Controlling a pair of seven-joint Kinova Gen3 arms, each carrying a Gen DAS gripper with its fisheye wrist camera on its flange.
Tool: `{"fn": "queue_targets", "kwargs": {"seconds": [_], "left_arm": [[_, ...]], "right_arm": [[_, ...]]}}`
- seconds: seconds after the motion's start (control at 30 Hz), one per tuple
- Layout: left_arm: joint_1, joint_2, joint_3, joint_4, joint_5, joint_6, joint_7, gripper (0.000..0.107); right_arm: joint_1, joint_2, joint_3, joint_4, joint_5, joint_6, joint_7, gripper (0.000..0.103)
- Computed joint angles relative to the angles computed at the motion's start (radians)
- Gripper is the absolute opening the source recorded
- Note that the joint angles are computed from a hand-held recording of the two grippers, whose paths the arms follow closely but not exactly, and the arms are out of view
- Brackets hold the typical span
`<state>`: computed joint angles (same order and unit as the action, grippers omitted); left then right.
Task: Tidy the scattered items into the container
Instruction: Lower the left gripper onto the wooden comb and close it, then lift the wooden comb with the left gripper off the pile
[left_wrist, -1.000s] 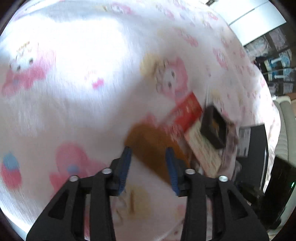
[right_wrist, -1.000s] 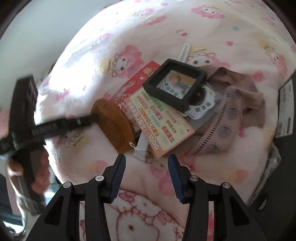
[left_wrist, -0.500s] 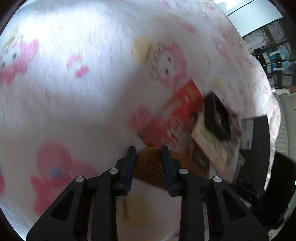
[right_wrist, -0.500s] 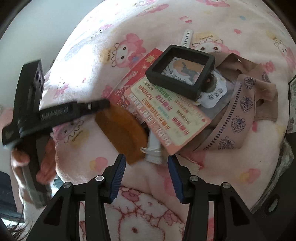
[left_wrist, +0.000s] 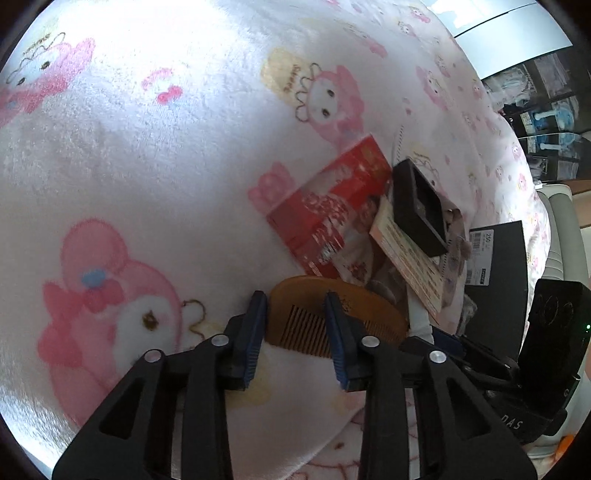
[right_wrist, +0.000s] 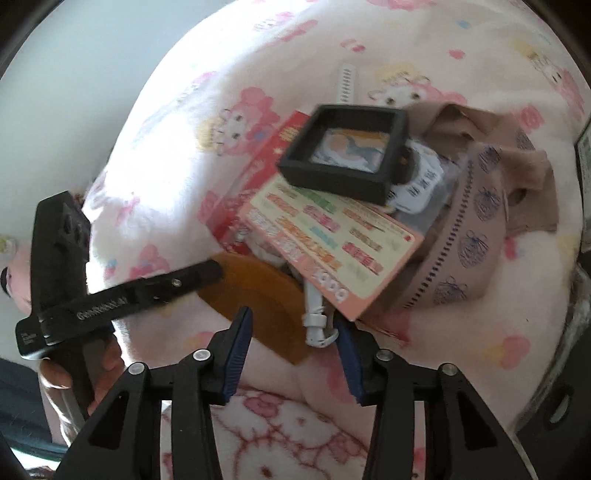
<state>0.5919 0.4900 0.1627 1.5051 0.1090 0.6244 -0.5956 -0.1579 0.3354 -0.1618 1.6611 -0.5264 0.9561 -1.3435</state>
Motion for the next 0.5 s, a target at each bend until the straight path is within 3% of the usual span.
{"fn": "queue_targets", "kwargs": {"seconds": [0.1,0.17,0.27,0.43,0.5], "left_arm": [[0.001,-0.029,-0.004,0.043,0.011,-0.048,0.017,0.032],[0.035,-0.035,-0.046,0.045,-0.025,-0.027,0.067,0.032],[0.005,-0.002,-0.013,0.013,-0.027,0.013,0.046,0.034],[0.004,-0.015,-0.003,0.009,-0.022,0.015,0.029,0.035],[0.003,-0.034,-0.001,0.031,-0.016,-0.008,0.031,0.034]], "right_arm": [[0.0,-0.03,0.003,0.013,0.024,0.001,0.019,0.036],[0.008,-0.032,0.005,0.019,0.014,0.009,0.032,0.034],[-0.009,0.001,0.036,0.015,0.043,0.055,-0.005,0.034],[0.092,0.003,-0.005,0.053,-0.09,0.052,0.093,0.029],[0.082,-0.025,0.004,0.063,-0.094,0.039,0.111,0.029]]}}
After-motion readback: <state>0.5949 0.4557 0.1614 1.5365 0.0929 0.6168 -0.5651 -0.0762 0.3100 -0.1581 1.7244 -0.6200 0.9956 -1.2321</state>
